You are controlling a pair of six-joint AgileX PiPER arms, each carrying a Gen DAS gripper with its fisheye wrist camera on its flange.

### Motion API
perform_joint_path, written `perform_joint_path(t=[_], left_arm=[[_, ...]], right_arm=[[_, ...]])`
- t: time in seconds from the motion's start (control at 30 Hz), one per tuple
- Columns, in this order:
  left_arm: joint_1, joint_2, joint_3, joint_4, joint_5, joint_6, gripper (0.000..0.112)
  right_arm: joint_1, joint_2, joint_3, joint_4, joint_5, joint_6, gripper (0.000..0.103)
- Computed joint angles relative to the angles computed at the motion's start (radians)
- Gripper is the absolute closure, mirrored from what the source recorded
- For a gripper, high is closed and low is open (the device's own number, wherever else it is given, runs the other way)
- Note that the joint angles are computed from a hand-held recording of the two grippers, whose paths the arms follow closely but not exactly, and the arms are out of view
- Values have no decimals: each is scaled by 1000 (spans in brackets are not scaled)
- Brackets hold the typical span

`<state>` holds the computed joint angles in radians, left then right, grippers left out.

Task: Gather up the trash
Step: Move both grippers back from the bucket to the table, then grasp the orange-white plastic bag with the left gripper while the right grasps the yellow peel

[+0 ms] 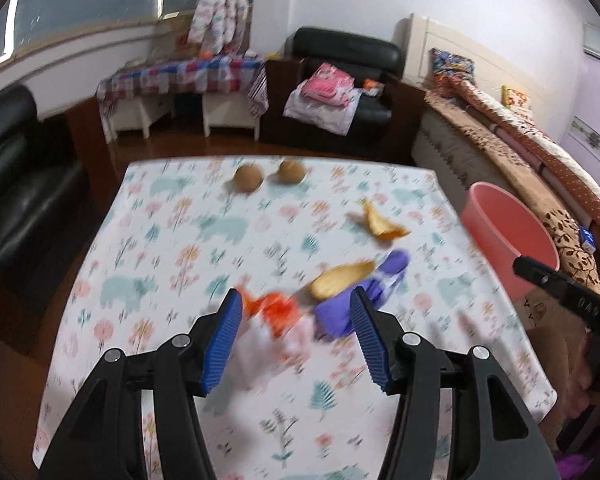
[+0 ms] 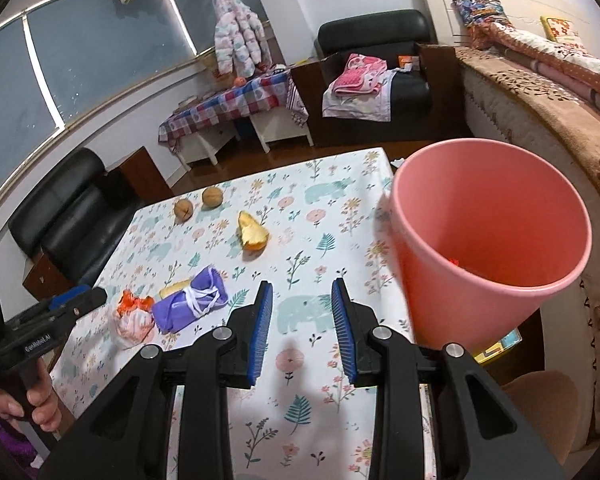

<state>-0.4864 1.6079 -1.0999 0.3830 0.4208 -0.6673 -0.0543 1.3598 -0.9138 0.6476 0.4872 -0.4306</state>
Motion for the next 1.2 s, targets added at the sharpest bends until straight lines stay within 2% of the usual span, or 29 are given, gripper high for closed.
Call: perform_joint_path(t=[0.23, 0.67, 0.77, 0.9, 1.03, 1.2], left_arm=[[78, 26, 36, -237, -37, 179, 57], [100, 80, 32, -359, -56, 297, 57], [108, 77, 42, -391, -68, 325, 67], [122, 65, 61, -395, -85, 322, 74], [145, 47, 80, -419, -106, 338, 75], [155, 33, 91, -381, -117, 304, 75]], right_arm=[[34, 28, -18, -40, 1, 35, 72], [83, 61, -38, -100, 3, 90, 72], [93, 72, -47, -87, 12, 71, 72], [114, 89, -62, -90, 15, 72, 72], [126, 111, -80, -95, 15, 75, 72], [145, 141, -109, -104, 11, 90, 72]])
